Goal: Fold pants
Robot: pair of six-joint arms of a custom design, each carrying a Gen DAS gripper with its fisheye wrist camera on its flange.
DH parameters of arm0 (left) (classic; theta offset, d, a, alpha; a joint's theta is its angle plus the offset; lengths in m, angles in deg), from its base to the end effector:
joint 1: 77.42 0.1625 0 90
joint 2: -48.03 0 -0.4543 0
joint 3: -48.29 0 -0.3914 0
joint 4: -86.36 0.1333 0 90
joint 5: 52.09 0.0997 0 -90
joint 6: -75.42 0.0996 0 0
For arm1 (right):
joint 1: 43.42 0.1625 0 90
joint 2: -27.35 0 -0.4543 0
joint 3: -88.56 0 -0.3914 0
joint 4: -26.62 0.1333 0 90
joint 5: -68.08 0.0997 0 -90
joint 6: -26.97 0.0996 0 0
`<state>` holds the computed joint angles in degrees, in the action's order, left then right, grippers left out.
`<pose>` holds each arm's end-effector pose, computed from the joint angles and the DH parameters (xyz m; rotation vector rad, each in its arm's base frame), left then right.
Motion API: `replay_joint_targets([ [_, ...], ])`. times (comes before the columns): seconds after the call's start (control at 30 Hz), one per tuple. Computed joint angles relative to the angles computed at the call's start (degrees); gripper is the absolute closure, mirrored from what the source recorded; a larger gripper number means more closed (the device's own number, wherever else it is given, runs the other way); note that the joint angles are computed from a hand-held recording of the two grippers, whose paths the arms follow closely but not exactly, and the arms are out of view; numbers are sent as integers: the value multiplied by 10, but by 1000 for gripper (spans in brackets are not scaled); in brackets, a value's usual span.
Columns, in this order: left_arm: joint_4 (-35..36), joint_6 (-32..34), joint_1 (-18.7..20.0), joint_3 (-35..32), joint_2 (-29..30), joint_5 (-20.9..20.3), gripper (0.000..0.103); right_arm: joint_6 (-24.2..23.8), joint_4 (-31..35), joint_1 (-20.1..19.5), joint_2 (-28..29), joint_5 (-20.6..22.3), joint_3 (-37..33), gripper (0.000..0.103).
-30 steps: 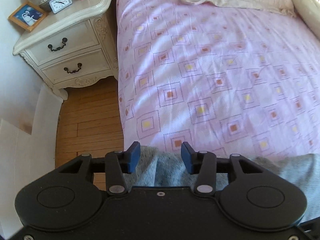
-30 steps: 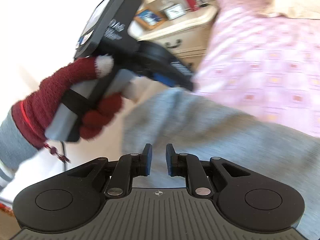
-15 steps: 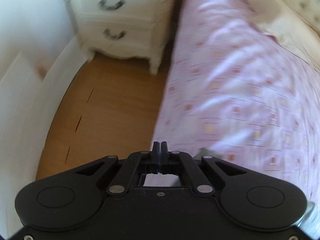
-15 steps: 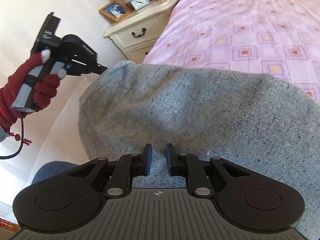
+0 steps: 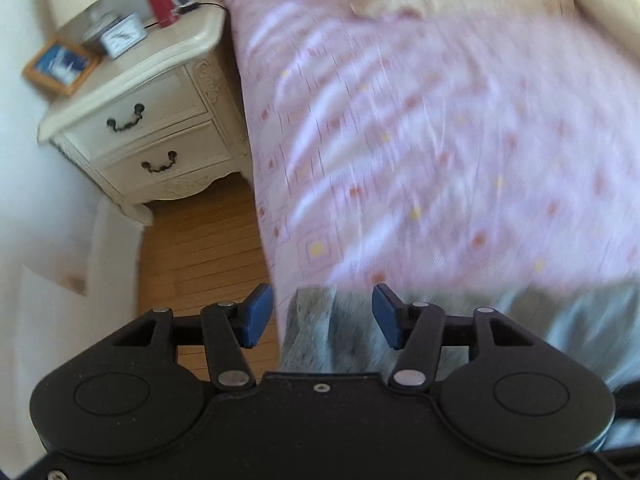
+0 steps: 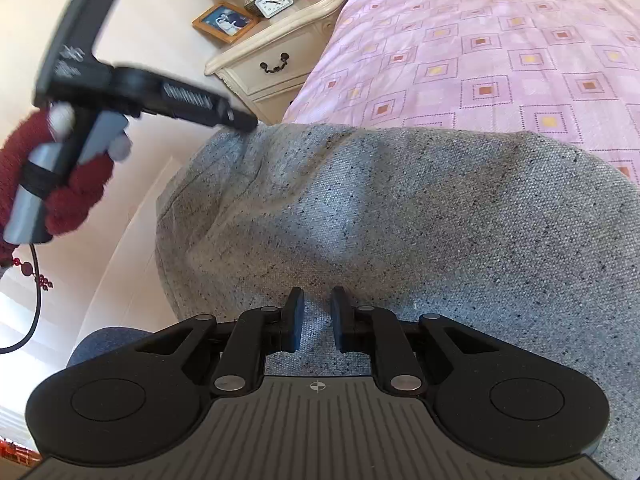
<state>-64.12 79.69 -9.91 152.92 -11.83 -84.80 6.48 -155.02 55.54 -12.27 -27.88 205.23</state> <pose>-0.0352 -0.6527 0.2549 0.3398 2.1288 -0.4787 0.2085 -0.5331 0.0000 0.7410 -2.8980 0.3653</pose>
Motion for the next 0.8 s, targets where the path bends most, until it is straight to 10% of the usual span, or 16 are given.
replay_joint_targets([
  [0.1, -27, 28, 2, 7, 19, 52, 69, -2, 7, 0, 4, -3, -5, 88],
  [0.23, 1, -92, 36, -24, -1, -46, 86, -9, 11, 2, 7, -14, -9, 93],
  [0.8, -202, -363, 129, 95, -121, -298, 97, 10, 4, -15, 4, 10, -2, 100],
])
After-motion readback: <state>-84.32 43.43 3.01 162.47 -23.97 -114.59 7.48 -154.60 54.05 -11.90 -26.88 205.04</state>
